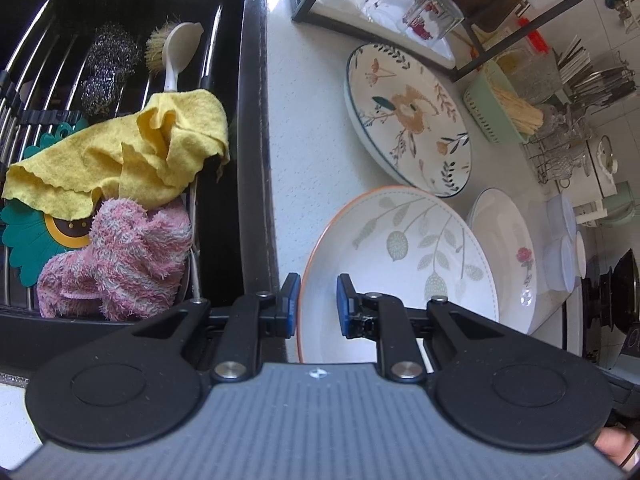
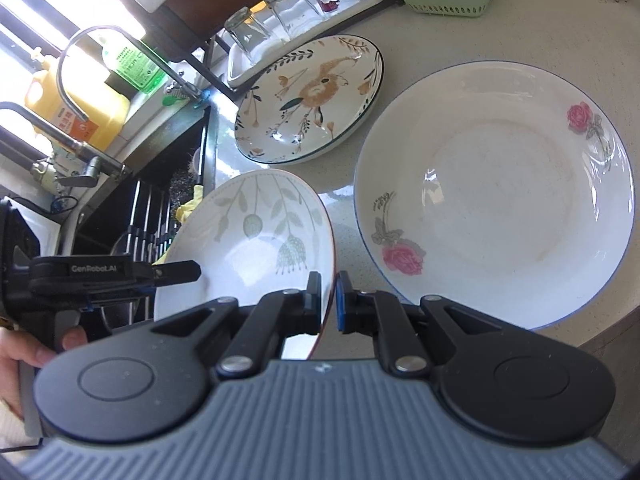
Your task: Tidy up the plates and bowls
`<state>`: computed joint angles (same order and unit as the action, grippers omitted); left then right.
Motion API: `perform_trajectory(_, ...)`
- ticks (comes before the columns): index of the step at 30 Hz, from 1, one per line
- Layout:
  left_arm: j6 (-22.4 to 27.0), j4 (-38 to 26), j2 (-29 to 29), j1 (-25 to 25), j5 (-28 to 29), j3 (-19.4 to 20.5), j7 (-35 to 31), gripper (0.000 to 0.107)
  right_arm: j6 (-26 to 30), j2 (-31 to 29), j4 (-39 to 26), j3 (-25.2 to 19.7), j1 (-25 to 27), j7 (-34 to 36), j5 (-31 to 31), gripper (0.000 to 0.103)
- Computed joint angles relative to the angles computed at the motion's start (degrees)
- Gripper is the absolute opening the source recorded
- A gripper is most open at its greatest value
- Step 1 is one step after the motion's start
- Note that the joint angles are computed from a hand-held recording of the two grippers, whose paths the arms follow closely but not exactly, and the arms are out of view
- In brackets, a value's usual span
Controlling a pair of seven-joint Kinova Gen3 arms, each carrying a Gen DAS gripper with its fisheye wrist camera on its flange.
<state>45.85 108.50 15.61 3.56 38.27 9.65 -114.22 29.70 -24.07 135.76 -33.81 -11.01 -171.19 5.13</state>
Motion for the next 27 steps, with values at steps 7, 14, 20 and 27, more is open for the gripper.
perform_trajectory(7, 1.22, -1.33, -2.12, 0.79, 2.11, 0.55, 0.09, 0.022, 3.63, -6.21, -0.26, 5.23, -2.09, 4.57, -2.32, 0.01)
perform_trajectory(14, 1.63, -6.2, -0.02, 5.0, 1.96, 2.11, 1.87, 0.022, 9.28, -12.18, -0.86, 9.55, 1.09, 11.49, -4.22, 0.01)
perform_trajectory(20, -0.06, -11.22, 3.81, 10.37, -1.56, 4.37, 6.11, 0.022, 13.06, -16.03, 0.49, 16.55, 2.75, 19.92, -4.11, 0.01)
perform_trajectory(27, -4.48, -16.19, 9.27, 17.86, -7.91, 5.32, 14.71, 0.022, 12.76, -17.42, 4.13, 23.84, 5.47, 28.85, -4.2, 0.01)
